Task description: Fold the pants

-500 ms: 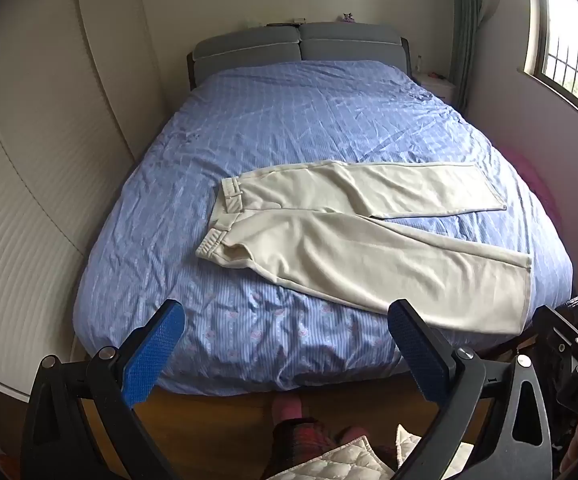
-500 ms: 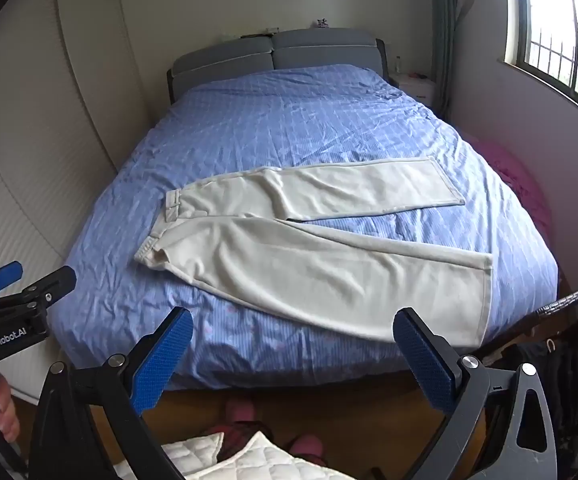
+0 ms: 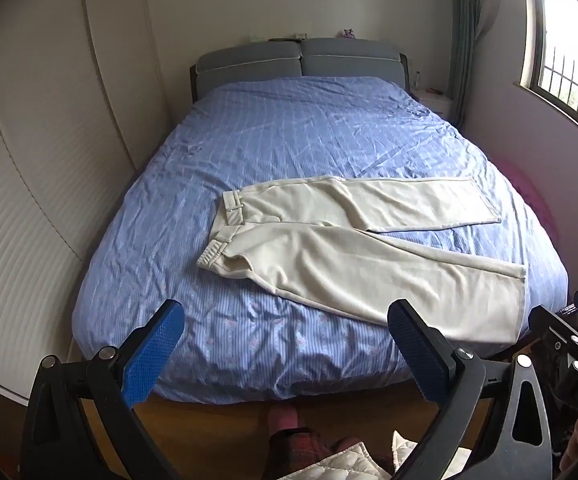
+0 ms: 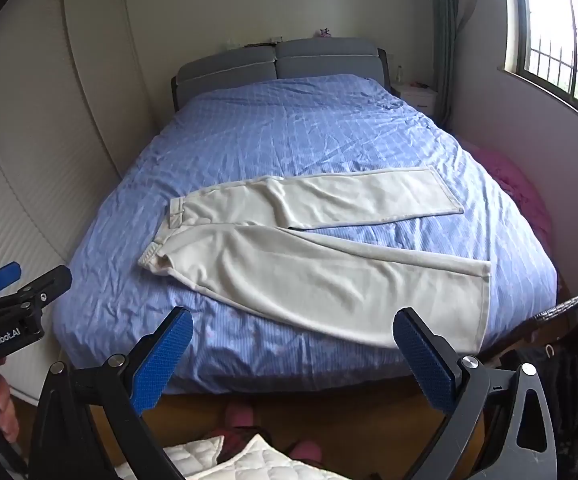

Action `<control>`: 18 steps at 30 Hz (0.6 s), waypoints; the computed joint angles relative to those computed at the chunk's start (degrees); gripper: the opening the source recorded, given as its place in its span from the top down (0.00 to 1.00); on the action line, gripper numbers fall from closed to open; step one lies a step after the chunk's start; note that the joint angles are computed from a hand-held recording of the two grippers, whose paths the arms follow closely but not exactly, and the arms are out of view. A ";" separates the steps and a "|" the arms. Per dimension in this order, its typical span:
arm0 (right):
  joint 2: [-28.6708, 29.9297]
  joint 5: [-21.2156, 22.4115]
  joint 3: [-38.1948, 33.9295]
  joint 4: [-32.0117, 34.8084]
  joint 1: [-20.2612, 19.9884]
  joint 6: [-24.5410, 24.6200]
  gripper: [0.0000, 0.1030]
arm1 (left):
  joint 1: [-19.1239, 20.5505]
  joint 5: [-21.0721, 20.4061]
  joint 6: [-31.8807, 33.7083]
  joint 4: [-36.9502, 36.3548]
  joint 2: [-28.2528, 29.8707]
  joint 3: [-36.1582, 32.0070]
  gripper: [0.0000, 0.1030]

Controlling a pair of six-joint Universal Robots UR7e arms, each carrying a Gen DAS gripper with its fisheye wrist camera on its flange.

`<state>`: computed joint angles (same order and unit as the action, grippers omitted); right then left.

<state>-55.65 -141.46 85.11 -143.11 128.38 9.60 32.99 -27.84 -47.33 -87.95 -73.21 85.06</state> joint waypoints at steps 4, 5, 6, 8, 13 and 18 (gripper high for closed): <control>-0.57 0.48 0.77 -1.45 -0.57 -0.94 0.01 | 0.07 -0.15 1.94 -1.61 0.10 0.06 0.00; -0.58 0.47 0.71 -1.44 -0.52 -0.89 0.01 | 0.04 -0.18 2.40 -2.10 0.11 0.14 0.00; -0.65 0.45 0.92 -1.91 -0.46 -1.03 0.01 | -0.09 -0.10 2.69 -2.65 0.00 0.48 0.00; -0.78 0.49 1.17 -2.43 -0.53 -1.39 0.01 | -0.18 -0.02 3.80 -4.30 -0.36 1.21 0.00; -0.08 -0.43 0.36 -2.13 -0.10 -1.53 0.01 | -0.24 -0.09 7.22 -8.80 -1.16 2.68 0.00; -0.14 -0.89 0.40 -4.93 0.36 -3.72 0.01 | -0.72 0.52 9.54 -12.75 -1.60 3.61 0.00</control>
<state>-55.79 -142.34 85.51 -148.05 128.74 5.88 32.27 -27.32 -37.79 -100.69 -74.81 88.67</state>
